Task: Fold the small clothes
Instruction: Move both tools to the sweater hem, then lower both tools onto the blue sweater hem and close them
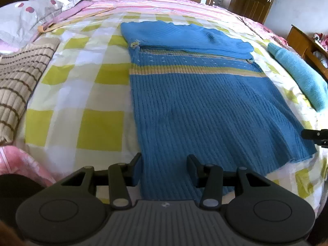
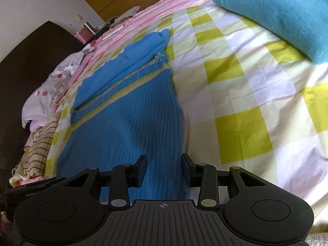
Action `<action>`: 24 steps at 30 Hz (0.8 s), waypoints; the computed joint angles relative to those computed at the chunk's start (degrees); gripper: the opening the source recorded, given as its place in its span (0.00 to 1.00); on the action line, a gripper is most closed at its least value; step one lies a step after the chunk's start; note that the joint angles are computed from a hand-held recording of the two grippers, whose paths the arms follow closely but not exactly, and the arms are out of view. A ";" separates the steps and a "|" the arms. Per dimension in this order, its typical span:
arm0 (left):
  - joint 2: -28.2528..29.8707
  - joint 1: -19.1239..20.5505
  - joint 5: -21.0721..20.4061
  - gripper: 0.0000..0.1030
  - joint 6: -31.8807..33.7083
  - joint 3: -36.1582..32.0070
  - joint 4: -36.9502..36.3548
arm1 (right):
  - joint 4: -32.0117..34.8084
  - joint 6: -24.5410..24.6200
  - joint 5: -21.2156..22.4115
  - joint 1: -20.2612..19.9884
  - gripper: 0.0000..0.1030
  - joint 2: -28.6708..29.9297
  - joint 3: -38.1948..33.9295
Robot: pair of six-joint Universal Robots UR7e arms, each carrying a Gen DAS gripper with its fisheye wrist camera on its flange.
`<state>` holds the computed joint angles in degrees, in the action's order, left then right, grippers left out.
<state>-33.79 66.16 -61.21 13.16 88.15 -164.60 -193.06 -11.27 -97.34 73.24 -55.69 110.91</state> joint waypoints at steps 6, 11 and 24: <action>-0.54 0.30 -1.48 0.49 -2.63 0.20 1.07 | 3.56 0.88 3.04 -1.00 0.35 -1.66 0.80; -0.43 0.49 -1.82 0.48 -3.85 -0.29 1.79 | 1.92 3.99 8.09 -2.63 0.36 -1.09 1.51; -0.62 1.05 -2.03 0.24 -7.11 -0.87 2.41 | 0.13 7.59 11.82 -3.80 0.19 0.27 1.79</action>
